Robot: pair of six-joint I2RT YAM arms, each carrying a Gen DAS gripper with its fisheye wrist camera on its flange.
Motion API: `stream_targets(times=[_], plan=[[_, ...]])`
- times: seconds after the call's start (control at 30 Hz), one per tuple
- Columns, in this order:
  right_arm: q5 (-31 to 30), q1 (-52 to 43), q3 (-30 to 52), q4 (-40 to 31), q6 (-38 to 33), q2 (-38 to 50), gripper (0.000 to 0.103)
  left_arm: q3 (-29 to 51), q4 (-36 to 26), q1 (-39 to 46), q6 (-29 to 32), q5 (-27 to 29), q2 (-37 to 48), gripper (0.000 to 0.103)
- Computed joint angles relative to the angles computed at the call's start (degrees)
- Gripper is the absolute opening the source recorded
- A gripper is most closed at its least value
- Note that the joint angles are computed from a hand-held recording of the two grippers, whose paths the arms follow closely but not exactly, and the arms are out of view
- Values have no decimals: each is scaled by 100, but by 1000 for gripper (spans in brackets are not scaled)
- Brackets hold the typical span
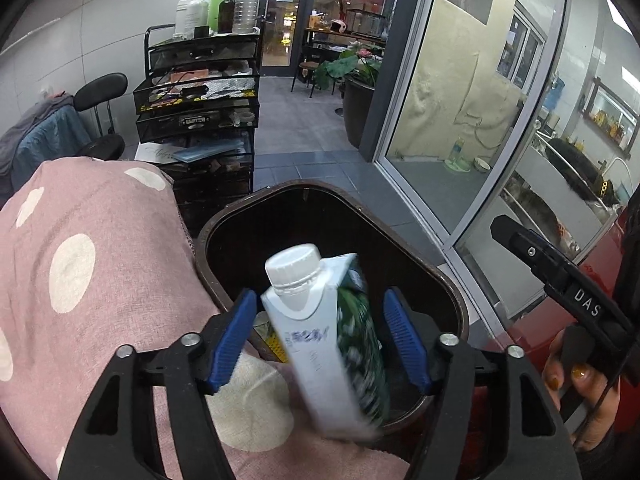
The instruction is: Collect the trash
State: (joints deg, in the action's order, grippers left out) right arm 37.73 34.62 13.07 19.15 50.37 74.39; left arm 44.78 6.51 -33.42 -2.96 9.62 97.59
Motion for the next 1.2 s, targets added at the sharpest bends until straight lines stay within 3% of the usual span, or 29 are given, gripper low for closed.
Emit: stream_targets(times=[0.37,0.7,0.87,1.2], plan=[[34,185,13,211,-122,1,93,-708,432,124,-94,-121,-872,89],[479,1032,325,647,-349,468,96,-2338,1110,852,-244,-238,-2839,97],[722,1522,732,673,-508,864,97,-2994,901,1342,-258,-433,-4003,98],[714,2260,1678,516,-772,1669,97,-3477,78,2696,-236,69,-5392,98]])
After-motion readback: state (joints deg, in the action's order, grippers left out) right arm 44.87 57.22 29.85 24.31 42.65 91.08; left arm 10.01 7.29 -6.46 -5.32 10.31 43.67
